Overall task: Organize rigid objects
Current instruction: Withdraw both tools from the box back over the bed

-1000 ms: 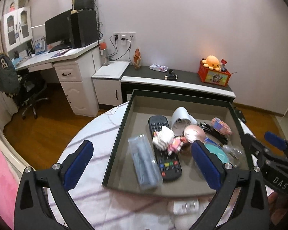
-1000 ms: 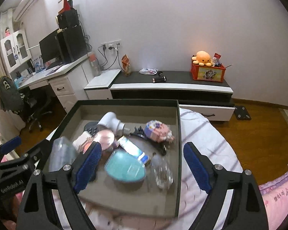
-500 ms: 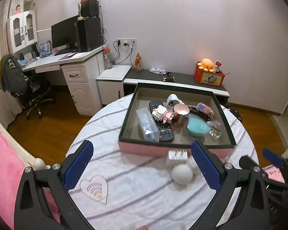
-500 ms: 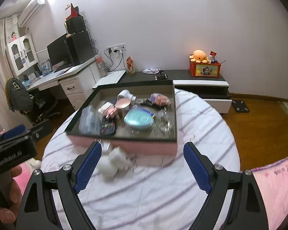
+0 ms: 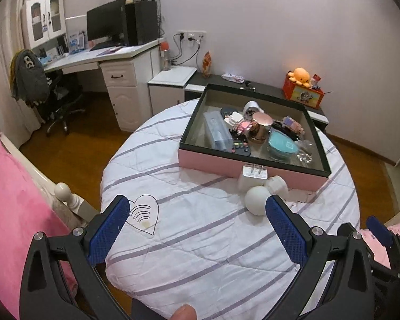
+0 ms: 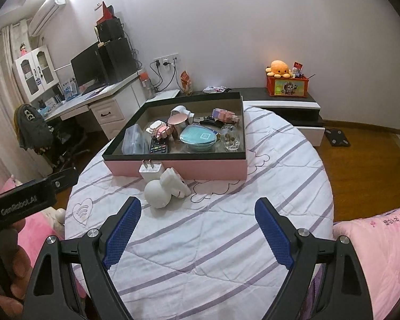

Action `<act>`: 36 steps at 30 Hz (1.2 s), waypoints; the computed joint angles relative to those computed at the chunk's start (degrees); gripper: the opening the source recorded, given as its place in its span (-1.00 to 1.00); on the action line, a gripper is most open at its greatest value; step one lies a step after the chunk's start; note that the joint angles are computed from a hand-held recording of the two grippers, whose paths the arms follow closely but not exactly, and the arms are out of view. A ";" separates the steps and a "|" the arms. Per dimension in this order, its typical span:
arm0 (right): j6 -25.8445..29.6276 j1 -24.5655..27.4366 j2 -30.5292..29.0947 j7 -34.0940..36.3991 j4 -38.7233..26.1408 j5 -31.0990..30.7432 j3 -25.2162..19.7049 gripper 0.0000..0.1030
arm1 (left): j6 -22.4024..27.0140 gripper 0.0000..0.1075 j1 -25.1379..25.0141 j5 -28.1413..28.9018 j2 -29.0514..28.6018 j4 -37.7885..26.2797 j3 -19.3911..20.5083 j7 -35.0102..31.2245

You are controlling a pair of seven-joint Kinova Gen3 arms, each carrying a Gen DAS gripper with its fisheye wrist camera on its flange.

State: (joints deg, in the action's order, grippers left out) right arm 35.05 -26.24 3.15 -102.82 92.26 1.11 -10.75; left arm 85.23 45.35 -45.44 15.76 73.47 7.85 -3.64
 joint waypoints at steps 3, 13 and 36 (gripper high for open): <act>-0.14 -0.12 -0.31 -0.23 0.28 0.40 -0.05 0.72 | 0.72 0.91 0.94 -1.38 0.19 -0.18 0.11 -0.06; 0.17 -0.28 -0.52 0.60 0.71 0.48 -0.30 0.72 | -3.71 0.91 -0.33 0.90 -2.25 4.65 1.08 0.95; 3.77 -5.95 10.91 0.04 -7.76 6.56 0.83 0.72 | -9.24 0.91 -3.10 -7.06 -2.85 14.38 2.09 5.35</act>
State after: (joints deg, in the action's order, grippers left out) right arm 38.82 -32.19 14.05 -102.77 84.50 7.67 -9.93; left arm 75.99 42.25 -52.50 12.91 87.85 9.93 1.71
